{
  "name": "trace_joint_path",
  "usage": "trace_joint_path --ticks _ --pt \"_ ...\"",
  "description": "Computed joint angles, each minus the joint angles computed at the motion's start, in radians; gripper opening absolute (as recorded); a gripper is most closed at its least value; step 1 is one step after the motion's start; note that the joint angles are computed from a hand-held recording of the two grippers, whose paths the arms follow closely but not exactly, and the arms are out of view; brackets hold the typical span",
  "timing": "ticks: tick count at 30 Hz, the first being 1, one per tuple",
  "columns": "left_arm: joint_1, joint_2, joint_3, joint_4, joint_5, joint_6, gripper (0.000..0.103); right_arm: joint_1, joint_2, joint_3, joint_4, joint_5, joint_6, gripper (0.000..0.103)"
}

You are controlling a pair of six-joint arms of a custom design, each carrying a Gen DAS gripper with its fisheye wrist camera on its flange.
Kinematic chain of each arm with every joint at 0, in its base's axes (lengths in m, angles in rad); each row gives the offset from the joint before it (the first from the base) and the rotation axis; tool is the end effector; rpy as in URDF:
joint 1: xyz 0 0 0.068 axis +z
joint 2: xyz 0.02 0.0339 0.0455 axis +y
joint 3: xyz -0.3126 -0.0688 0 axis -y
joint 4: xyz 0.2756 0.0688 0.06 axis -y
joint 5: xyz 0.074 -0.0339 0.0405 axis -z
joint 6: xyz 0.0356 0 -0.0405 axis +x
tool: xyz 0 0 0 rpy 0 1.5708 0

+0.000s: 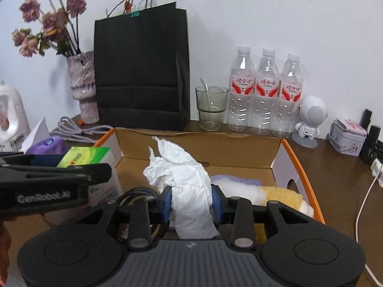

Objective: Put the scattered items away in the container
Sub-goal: 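Lower the tissue pack and crumpled tissue into the box and open both tools, then move both open tools back over the packet and beige block on the desk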

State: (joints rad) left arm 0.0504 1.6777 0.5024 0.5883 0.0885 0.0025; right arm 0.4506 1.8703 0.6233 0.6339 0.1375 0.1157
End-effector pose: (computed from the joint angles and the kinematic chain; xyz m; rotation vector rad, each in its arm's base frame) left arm 0.3058 0.0123 0.1325 -0.0005 2.1559 -0.0649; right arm 0.3137 0.1464 0.1071 -0.2866 2.1635 0.1721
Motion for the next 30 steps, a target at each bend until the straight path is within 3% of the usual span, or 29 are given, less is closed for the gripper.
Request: trace_joint_path --ticks 2,4,7,8,12,14,22,27,30 --pt "0.000 0.003 0.001 0.002 -0.003 -0.008 0.072 0.007 0.003 0.005 -0.004 0.010 -0.007 0.039" --pt "0.003 -0.004 0.002 -0.004 -0.002 -0.017 0.083 0.009 0.001 0.005 -0.007 0.009 -0.008 0.044" --pt "0.011 -0.022 0.000 -0.016 0.004 -0.017 0.103 0.010 -0.023 -0.019 0.008 -0.004 0.000 0.071" --pt "0.014 -0.034 -0.003 -0.025 0.006 -0.016 0.103 0.013 -0.034 -0.031 0.020 0.004 0.002 0.079" --pt "0.037 -0.095 -0.030 -0.044 0.053 -0.028 0.103 0.022 -0.093 -0.085 0.056 0.012 -0.001 0.088" --pt "0.056 -0.130 -0.048 -0.059 0.089 -0.033 0.103 0.025 -0.122 -0.106 0.057 0.013 0.000 0.103" --pt "0.177 -0.320 -0.197 -0.099 0.231 0.033 0.103 0.059 -0.305 -0.302 0.115 0.038 -0.034 0.103" --pt "0.286 -0.377 -0.357 -0.021 0.343 0.106 0.103 0.102 -0.381 -0.479 0.224 0.064 -0.017 0.103" --pt "0.321 -0.328 -0.453 0.109 0.357 0.160 0.103 0.132 -0.308 -0.580 0.379 0.095 0.006 0.103"
